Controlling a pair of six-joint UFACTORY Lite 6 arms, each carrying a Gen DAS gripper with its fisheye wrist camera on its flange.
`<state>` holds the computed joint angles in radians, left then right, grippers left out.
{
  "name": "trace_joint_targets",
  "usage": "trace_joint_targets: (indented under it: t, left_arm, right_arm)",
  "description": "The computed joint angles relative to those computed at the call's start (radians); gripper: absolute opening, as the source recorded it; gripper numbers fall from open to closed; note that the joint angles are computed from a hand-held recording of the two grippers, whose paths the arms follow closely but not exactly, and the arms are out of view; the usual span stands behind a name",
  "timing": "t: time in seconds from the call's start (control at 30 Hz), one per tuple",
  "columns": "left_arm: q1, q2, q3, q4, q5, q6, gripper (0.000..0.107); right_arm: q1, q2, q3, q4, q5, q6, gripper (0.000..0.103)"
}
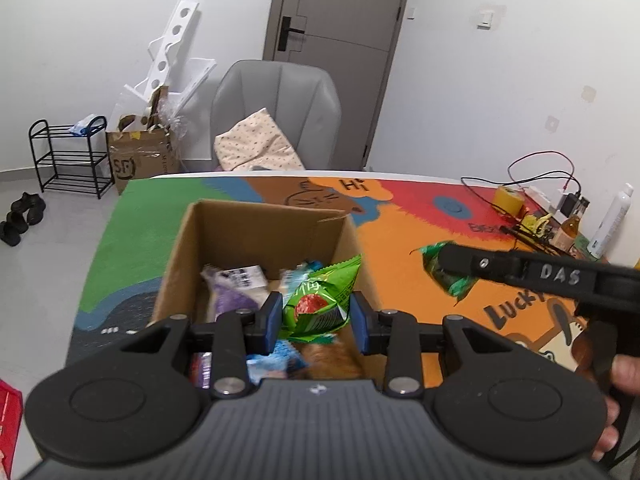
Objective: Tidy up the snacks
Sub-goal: 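Lift both green candies and carry them over the box, then open both grippers to drop the green candies into the box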
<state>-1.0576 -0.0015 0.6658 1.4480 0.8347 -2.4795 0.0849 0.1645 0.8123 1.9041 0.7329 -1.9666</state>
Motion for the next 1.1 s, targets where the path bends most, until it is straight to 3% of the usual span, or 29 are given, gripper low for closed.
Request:
trace_joint_targets:
  t: [0.33,0.7,0.8,0.9,1.03,1.1]
  left_arm:
    - [0.026,-0.126,-0.13,-0.037,-0.038,0.0,0.036]
    - [-0.091,-0.258,-0.213,-0.173,0.056,0.047,0.054]
    - [-0.099,-0.278,-0.233,-0.183,0.066,0.04,0.056]
    - [-0.108,-0.301,-0.254,-0.186,0.073,0.034,0.059]
    - [-0.127,-0.297,-0.256,-0.175,0.096,0.024,0.073]
    - [-0.138,-0.281,-0.249,-0.163,0.102,0.012,0.082]
  right_arm:
    - [0.115,-0.05,-0.008,-0.015,-0.047,0.032,0.03]
    - [0.228,-0.098,-0.027,-0.066,-0.118,0.102,0.031]
    - [0.245,-0.11,-0.032,-0.066,-0.133,0.107,0.04]
    - [0.255,-0.156,-0.065,-0.009,-0.164,0.058,0.06]
    - [0.22,-0.196,-0.089,-0.04,-0.176,0.088,0.062]
    - [0.198,-0.227,-0.113,-0.059,-0.191,0.094,0.068]
